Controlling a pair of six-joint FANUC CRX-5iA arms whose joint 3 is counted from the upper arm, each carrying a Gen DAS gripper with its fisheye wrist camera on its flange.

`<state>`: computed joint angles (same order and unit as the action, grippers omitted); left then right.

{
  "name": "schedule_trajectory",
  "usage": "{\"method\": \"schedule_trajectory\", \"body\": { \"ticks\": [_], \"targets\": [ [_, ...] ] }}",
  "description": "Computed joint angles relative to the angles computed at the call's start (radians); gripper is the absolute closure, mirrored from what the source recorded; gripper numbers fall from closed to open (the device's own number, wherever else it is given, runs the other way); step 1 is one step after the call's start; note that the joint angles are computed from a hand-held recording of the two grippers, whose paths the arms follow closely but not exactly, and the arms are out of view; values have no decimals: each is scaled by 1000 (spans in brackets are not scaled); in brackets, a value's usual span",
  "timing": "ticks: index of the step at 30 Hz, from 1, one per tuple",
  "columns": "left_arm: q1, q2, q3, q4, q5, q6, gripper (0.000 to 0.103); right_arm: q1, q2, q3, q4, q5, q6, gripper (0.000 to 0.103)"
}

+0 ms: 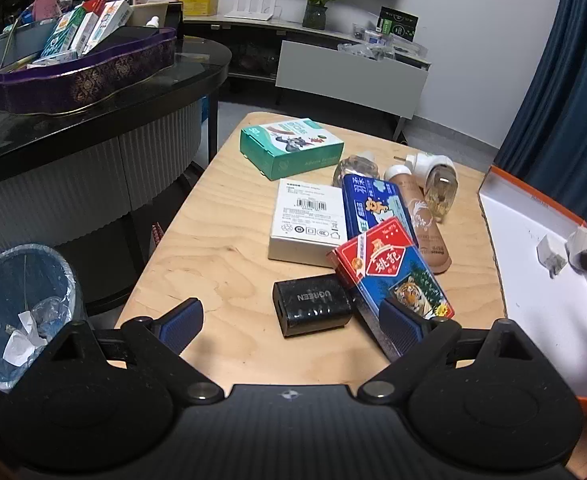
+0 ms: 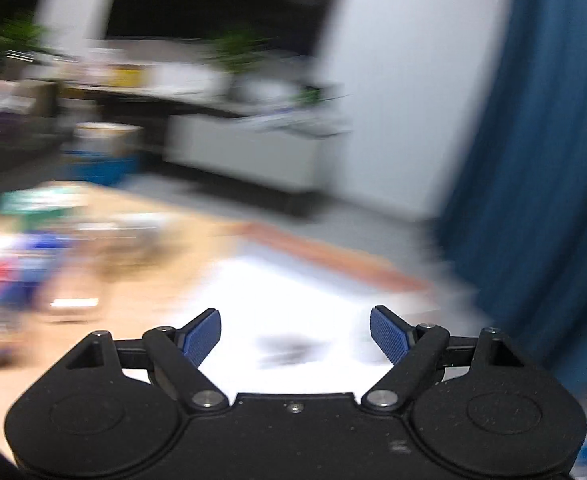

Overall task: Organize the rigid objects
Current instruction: 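Return both tools to the table toward the black charger and tiger card box, then grasp the tiger card box with the right tool while the left tool grasps the black charger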

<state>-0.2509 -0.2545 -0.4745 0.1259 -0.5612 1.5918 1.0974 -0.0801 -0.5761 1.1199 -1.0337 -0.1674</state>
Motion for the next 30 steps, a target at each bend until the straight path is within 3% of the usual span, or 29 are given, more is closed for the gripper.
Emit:
{"method": "schedule_trajectory", "body": {
  "ticks": [2, 8, 16, 30],
  "targets": [
    [8, -5, -13, 9, 5, -8, 6, -7, 13, 32, -42, 154, 55, 7],
    [41, -36, -44, 14, 11, -28, 5, 3, 146, 183, -154, 235, 314, 7],
    [59, -34, -23, -2, -33, -9, 4, 1, 223, 285, -254, 261, 410, 7],
    [87, -31, -24, 10, -70, -27, 4, -5, 307, 383, -326, 237, 513, 7]
  ]
}}
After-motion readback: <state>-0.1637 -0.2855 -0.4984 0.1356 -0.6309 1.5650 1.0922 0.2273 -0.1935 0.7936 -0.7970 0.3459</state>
